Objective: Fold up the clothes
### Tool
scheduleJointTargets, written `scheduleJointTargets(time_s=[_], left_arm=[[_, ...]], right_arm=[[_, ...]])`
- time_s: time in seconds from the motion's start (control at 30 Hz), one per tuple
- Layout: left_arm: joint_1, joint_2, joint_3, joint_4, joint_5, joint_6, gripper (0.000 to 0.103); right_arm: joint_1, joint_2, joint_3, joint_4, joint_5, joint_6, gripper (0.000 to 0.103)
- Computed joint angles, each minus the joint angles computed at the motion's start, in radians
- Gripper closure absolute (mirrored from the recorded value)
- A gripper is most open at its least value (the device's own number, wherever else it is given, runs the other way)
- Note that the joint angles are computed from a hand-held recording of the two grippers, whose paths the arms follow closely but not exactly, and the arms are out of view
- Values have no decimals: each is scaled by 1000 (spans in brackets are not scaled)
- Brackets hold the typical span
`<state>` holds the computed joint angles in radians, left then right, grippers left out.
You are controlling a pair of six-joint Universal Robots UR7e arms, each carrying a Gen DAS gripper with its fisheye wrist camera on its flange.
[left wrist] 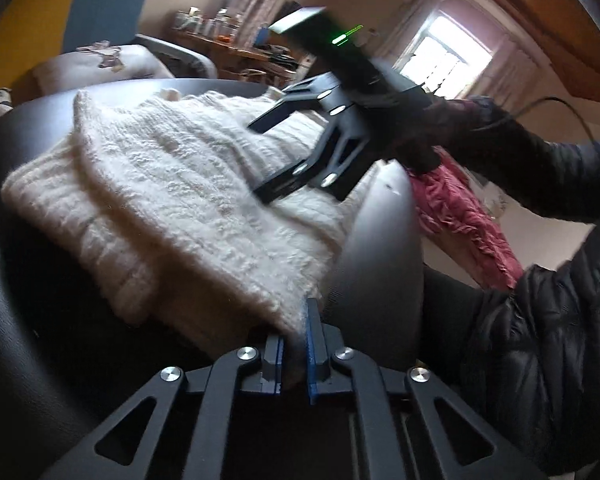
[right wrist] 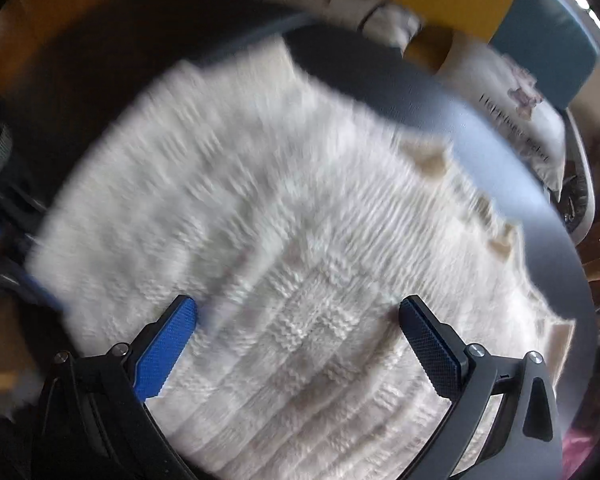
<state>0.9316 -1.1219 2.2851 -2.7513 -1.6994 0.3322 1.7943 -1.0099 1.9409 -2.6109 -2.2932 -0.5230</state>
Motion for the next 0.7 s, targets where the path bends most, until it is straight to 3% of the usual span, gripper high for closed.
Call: scheduleJointTargets(time_s=[0.1,0.27,0.37,0.43,0.7], left_arm=[[3,-30,14,58,8,12,98],[-25,-43,46,48,26,1,98],[-19,-47,48,27,7,-50,97],[-10,-50,52,-14,-1,-92,88],[7,-10,-5,-37,-38,-149,80]], right_arm=[[-13,-18,11,-5,37,-12,0],[-10,-11,-10,55,25,4,0],[-11,-15,19,-16,29,-21,0],[-16,-28,43,-60,47,-40,0],[-19,-58,66,-73,77,-47,0]])
